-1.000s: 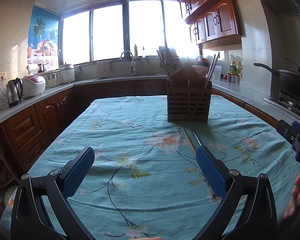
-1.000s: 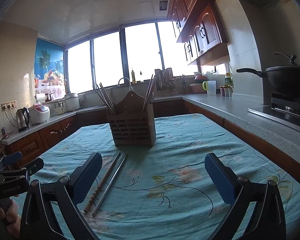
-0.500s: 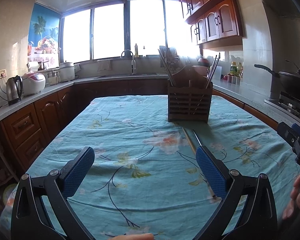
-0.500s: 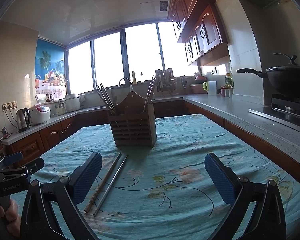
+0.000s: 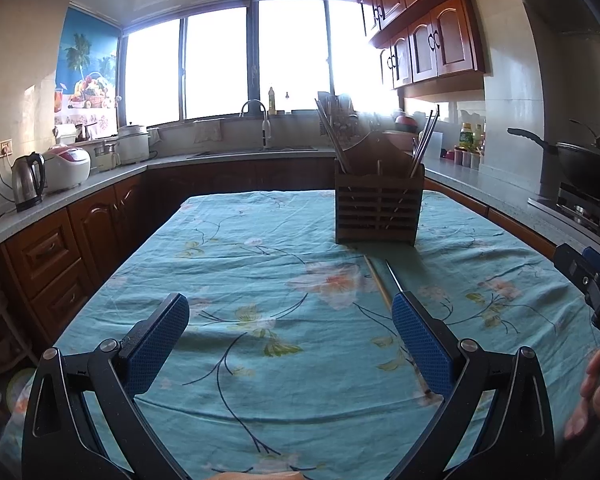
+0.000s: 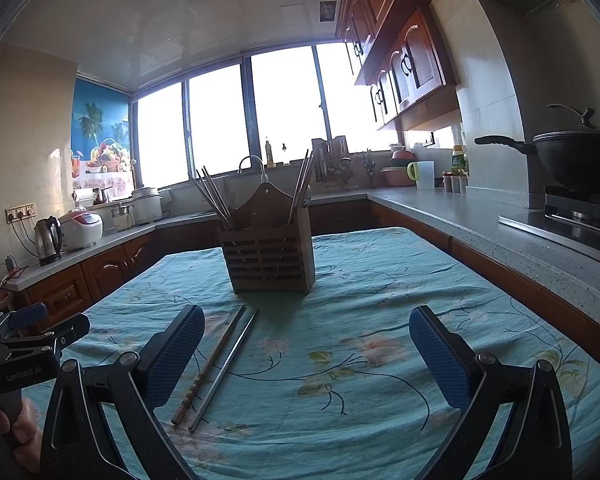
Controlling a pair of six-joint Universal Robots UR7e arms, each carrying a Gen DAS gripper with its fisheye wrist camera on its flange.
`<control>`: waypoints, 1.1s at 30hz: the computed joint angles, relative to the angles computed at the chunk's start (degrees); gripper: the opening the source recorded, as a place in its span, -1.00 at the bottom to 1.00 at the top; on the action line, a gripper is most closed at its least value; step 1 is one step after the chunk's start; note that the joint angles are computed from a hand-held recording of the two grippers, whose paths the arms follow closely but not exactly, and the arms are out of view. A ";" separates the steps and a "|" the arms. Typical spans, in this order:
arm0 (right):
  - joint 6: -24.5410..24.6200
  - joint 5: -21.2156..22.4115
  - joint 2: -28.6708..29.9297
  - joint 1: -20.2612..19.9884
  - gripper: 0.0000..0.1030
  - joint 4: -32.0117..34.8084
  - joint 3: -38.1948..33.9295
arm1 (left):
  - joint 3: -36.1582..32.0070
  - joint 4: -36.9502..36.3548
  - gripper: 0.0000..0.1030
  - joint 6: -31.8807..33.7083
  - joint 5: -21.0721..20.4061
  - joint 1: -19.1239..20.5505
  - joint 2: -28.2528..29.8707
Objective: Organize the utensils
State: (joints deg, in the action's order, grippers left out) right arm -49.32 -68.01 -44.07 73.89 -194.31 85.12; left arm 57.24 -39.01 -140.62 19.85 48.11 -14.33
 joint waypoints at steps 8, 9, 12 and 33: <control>-0.26 0.29 -0.28 -0.03 1.00 -0.01 0.60 | -0.21 0.41 1.00 0.10 -0.24 -0.13 0.09; -0.24 0.20 -0.32 -0.01 1.00 0.04 0.65 | -0.11 0.43 1.00 -0.05 -0.19 -0.14 0.02; -0.02 0.18 -0.39 0.05 1.00 0.25 0.58 | -0.02 0.35 1.00 -0.14 -0.21 -0.14 -0.05; -0.01 0.25 -0.42 0.16 1.00 0.62 0.44 | -0.50 0.75 1.00 0.04 -0.35 -0.17 0.21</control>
